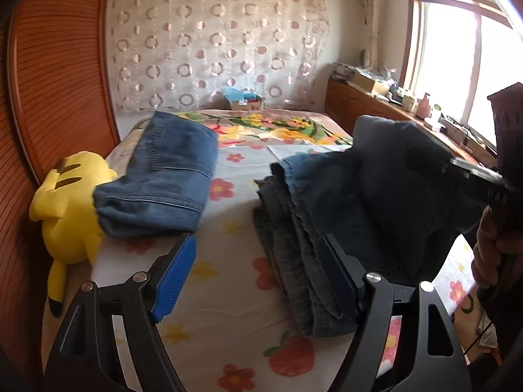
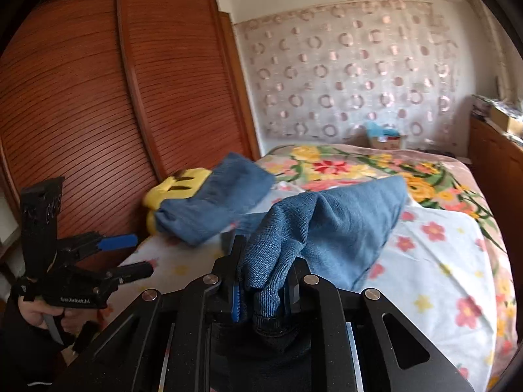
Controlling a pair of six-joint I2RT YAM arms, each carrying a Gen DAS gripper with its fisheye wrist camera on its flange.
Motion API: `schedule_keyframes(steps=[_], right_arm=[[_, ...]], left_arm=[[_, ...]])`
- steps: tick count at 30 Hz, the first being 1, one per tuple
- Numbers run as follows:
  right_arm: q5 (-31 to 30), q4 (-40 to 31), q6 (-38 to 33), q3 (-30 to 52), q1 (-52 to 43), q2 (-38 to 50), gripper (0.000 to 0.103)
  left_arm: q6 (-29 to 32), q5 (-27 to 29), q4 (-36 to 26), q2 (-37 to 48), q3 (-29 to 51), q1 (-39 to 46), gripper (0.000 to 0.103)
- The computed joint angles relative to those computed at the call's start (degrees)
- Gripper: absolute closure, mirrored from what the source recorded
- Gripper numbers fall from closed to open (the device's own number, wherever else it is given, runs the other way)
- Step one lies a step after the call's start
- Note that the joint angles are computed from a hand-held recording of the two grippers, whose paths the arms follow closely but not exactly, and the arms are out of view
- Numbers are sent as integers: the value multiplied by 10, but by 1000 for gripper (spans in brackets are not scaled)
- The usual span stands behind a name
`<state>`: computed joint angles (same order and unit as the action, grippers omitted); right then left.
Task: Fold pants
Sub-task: 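Grasp the hem with right gripper, fold it over the jeans, open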
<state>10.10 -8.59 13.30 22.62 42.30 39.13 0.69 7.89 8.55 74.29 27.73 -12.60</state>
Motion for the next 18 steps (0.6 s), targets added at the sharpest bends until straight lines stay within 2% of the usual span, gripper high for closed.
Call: schedule_keyframes(steps=[2, 11, 15, 18], right_arm=[[-4, 18, -5, 0, 18, 21, 86], [-155, 54, -66, -22, -43, 98, 87], [-213, 59, -87, -41, -61, 129, 87], [-223, 53, -102, -44, -64, 152, 87]], left_arm=[[1, 7, -1, -8, -2, 15, 25], [5, 34, 4, -17, -6, 72, 25], [8, 25, -3, -21, -5, 72, 25], [7, 25, -2, -21, -5, 72, 25]])
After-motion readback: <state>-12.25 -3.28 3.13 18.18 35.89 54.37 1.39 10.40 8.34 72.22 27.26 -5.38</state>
